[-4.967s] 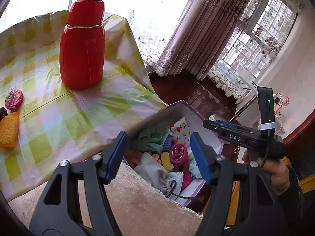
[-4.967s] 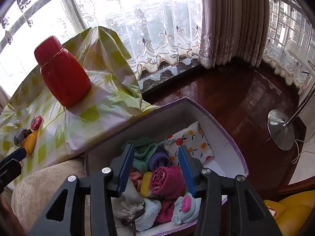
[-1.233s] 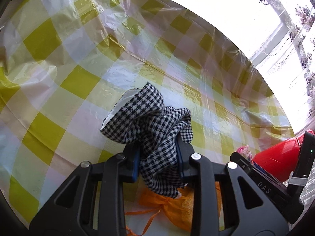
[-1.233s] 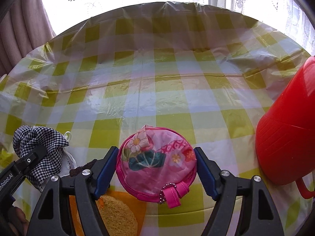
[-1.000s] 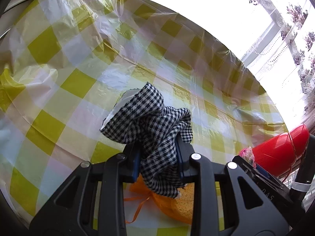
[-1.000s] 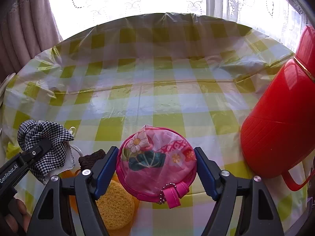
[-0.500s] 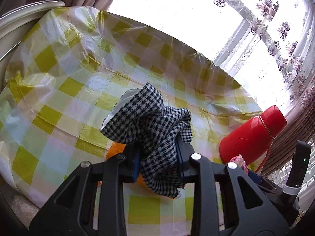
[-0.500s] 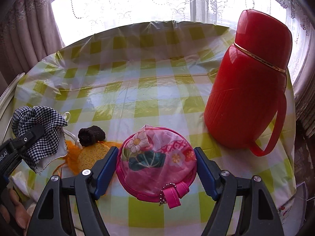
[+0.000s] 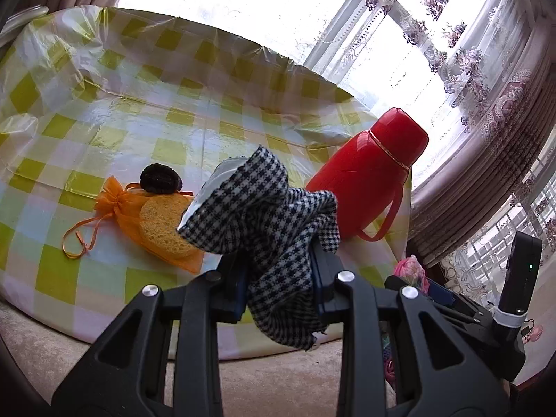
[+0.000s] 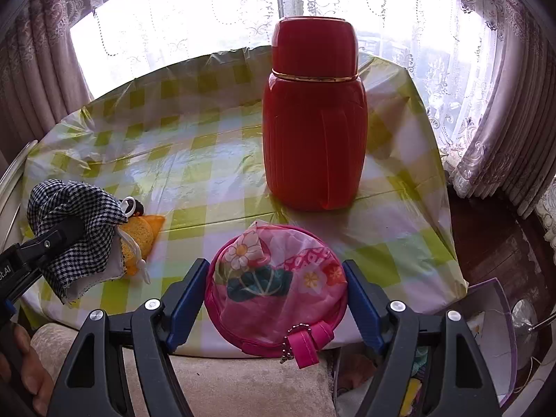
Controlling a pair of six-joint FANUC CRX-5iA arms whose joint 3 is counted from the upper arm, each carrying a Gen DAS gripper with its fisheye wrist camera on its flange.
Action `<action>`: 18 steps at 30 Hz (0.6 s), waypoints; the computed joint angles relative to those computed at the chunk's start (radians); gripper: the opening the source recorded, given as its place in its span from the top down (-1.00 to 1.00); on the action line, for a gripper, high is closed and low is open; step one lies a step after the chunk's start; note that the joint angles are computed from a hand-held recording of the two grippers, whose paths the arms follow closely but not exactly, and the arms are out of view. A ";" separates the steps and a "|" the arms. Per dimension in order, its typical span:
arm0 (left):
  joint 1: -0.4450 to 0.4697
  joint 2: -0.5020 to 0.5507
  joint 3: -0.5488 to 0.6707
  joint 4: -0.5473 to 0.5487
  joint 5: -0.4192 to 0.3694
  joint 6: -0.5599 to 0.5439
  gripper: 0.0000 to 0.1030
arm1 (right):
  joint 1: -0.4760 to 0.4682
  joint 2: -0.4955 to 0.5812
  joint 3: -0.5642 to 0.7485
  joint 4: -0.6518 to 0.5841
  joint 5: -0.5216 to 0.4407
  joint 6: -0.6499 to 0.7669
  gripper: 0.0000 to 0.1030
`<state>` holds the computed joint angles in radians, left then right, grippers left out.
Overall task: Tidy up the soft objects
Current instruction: 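Carry the houndstooth cloth and pink purse into the white box and open both grippers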
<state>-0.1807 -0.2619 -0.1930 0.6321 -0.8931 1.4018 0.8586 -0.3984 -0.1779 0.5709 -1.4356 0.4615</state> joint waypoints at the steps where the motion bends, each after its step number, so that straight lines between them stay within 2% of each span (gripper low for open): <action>1: -0.018 0.001 0.003 0.006 -0.004 -0.007 0.37 | 0.009 -0.019 -0.010 0.010 -0.022 -0.010 -0.48; 6: -0.112 0.020 0.033 0.019 -0.026 -0.025 0.37 | 0.056 -0.128 -0.059 0.062 -0.159 -0.064 -0.48; 18: -0.328 0.113 0.153 0.010 -0.111 -0.049 0.36 | 0.215 -0.368 -0.153 0.168 -0.558 -0.242 -0.48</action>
<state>-0.5091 -0.1486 -0.0402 0.6419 -1.0037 1.3528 1.0741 -0.7661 -0.3305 0.7385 -1.9932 0.2199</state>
